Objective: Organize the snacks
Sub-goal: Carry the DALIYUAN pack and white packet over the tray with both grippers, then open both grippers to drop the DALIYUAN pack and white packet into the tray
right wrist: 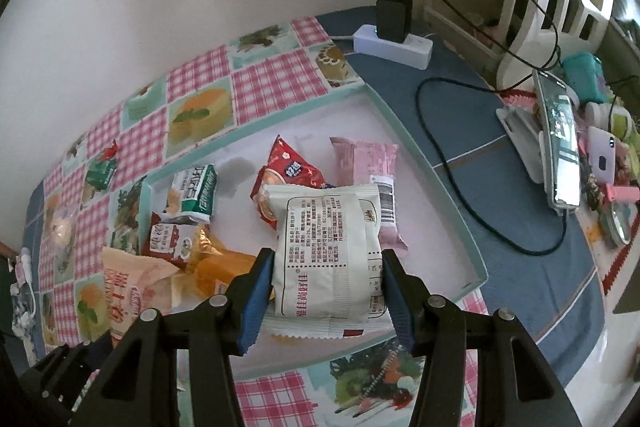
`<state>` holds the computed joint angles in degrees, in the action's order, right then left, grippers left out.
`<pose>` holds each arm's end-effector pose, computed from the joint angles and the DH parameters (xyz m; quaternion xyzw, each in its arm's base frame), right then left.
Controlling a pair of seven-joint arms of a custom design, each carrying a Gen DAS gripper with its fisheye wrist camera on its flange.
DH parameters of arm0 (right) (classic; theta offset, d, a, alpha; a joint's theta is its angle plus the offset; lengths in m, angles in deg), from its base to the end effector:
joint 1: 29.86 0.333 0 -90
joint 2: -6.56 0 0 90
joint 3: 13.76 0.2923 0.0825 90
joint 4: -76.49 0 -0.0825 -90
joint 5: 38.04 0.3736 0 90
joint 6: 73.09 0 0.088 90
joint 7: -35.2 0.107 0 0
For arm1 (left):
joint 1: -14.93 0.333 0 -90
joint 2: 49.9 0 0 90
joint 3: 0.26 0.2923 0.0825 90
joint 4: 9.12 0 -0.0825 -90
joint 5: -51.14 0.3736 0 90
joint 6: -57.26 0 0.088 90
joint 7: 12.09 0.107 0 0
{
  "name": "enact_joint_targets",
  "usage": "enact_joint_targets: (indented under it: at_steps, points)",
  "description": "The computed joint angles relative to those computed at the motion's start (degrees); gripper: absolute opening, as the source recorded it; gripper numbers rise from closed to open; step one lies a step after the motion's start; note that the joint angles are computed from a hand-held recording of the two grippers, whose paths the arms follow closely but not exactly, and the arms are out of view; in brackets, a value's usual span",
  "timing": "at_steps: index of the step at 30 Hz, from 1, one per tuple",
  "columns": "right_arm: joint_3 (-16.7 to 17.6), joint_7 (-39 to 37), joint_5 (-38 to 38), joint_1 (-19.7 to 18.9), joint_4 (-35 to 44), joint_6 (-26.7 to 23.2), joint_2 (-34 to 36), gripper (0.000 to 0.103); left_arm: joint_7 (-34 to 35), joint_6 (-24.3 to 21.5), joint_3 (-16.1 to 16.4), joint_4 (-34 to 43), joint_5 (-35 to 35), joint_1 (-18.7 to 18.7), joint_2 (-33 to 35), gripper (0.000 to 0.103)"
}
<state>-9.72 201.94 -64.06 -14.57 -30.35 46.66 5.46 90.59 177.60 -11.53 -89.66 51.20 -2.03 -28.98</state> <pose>0.5463 0.1690 0.5272 -0.3549 0.9036 -0.2017 0.1296 0.6097 -0.3031 0.5144 -0.4201 0.8913 -0.1531 0.0750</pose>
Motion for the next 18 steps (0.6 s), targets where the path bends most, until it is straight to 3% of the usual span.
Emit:
enact_joint_targets:
  at_steps: [3,7,18]
  points:
    - [-0.37,-1.30,1.60,-0.30,-0.63,1.24,0.64,0.056,-0.24,-0.07,0.03,0.37,0.04,-0.16,0.96,0.037]
    - [-0.81,-3.08,5.10,-0.72,-1.79,2.24,1.46,0.056,-0.90,-3.48,0.04,3.28,-1.13,-0.10,3.84,0.037]
    - [-1.18,-3.26,8.87,-1.33,-4.61,3.60,1.47,0.056,-1.47,-2.79,0.47,2.37,0.94,-1.16,4.57,0.037]
